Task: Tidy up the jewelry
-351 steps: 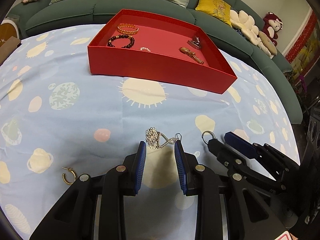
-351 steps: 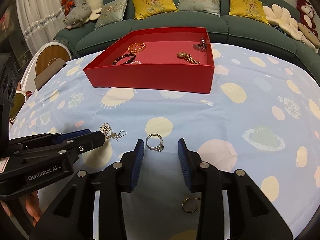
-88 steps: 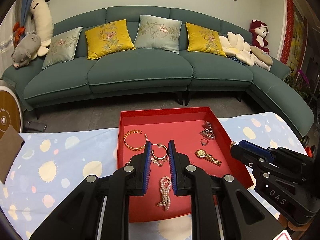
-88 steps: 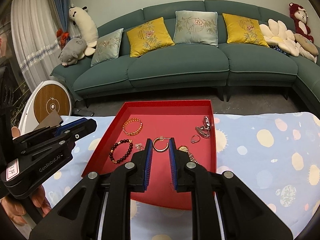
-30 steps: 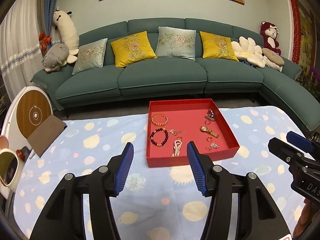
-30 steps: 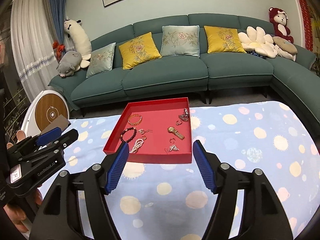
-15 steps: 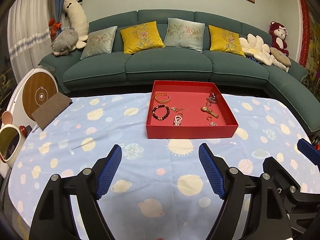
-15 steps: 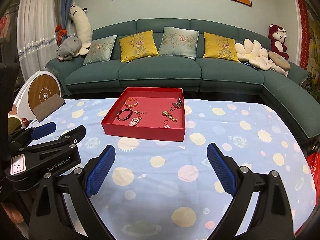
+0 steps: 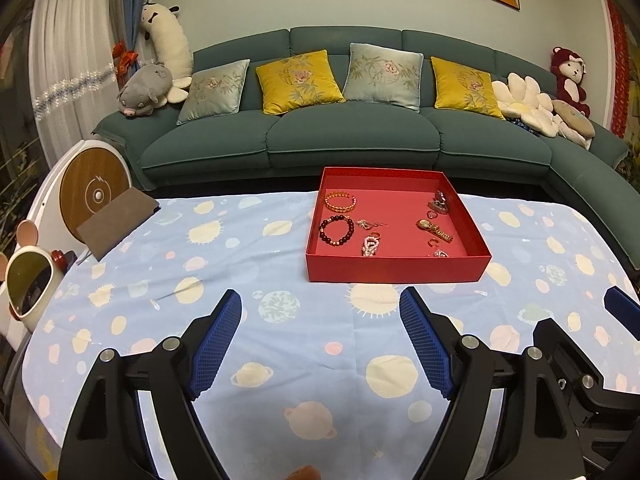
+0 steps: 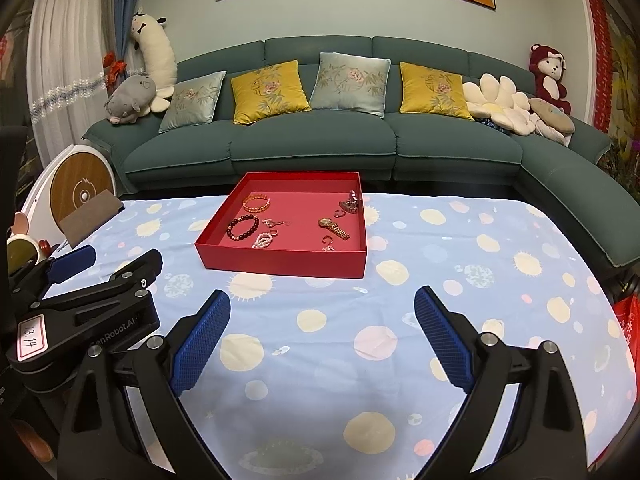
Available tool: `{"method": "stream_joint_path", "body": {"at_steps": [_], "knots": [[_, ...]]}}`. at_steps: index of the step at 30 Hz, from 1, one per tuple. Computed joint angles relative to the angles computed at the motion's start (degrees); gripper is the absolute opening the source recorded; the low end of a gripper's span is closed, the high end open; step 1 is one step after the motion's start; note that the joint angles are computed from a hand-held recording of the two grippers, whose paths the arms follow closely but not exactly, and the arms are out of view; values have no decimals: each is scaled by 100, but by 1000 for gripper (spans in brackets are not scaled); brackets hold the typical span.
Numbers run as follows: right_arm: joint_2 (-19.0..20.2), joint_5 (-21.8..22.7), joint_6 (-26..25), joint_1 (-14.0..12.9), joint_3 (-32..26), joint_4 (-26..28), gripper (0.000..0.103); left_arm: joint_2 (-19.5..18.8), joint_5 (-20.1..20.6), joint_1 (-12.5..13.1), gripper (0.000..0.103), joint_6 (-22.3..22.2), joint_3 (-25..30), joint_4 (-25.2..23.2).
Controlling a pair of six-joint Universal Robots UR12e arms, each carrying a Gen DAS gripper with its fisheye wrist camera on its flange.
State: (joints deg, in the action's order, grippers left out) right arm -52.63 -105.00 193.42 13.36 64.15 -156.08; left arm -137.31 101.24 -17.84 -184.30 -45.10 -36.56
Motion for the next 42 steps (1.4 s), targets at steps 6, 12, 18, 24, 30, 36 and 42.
{"method": "stream_joint_path", "body": {"at_steps": [6,12,18,24,30,36,42], "knots": [[0,14,1,-4,-1,-8,91,-3,57,-8,79,19,7,53],[16,-15,-4,4,-17,-25,91,11,82,-12,79,20,-22,130],[23,-32,-2,12,-24,-37,91,17,132,-24,79,22,-48,175],[24,-44,-10,17,-20,-57,91,11,152,-29,79,34,-49,206],[26,-48,-14,17,-15,-71,91,15,151,-27,79,30,-56,215],[27,-52,-14,17,-15,-74,91,26,172,-31,79,53,-79,253],[27,-47,-15,17,-13,-73,91,32,188,-31,79,70,-86,230]]}}
